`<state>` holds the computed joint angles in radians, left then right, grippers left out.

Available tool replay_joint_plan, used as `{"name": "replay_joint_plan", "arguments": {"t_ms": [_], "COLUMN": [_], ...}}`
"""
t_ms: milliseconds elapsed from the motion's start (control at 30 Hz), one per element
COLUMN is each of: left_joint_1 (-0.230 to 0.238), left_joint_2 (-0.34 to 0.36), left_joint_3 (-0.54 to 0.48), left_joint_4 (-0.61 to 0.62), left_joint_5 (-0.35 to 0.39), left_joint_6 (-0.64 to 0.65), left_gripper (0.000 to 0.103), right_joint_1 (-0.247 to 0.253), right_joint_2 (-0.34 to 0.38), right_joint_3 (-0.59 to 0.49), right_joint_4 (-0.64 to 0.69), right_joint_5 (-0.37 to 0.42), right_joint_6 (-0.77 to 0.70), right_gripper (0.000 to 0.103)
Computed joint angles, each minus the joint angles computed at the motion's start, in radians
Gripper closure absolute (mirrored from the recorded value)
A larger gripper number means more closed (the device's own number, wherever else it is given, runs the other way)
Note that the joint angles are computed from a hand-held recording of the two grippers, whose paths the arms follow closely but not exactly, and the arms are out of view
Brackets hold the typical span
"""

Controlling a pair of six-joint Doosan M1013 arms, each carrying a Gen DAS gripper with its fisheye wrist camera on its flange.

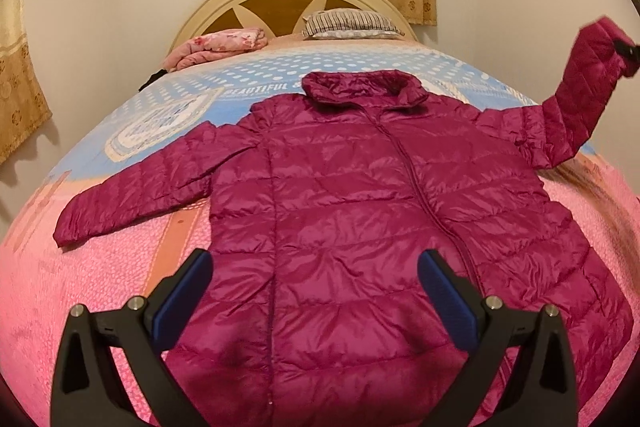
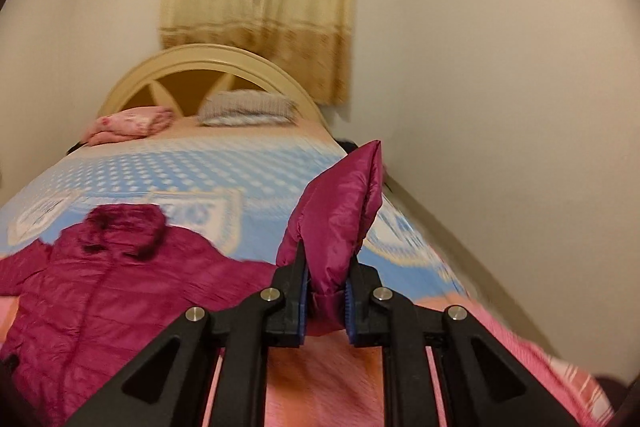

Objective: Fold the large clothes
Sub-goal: 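Carry the held sleeve across the jacket body and release it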

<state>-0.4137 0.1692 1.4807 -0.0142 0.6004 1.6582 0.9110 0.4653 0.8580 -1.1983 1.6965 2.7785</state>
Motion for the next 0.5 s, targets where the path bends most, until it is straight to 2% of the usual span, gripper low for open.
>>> {"name": "replay_joint_plan", "arguments": {"t_ms": [333,500], "left_joint_1": [0.039,0.054], "left_joint_2": [0.0,0.0], "left_joint_3": [0.004,0.002], "left_joint_4": [-0.061,-0.057], "left_joint_5": [0.008,0.006], "left_joint_6": [0.028,0.015], "left_gripper": [0.0,0.0], "right_joint_1": [0.016,0.012], "right_joint_2": [0.212,0.263], "right_joint_3": [-0.358,-0.417], "right_joint_4": [-0.007,0.046], "right_joint_5": [-0.1,-0.151], "right_joint_6": [-0.322,-0.388], "right_gripper": [0.09,0.09]}}
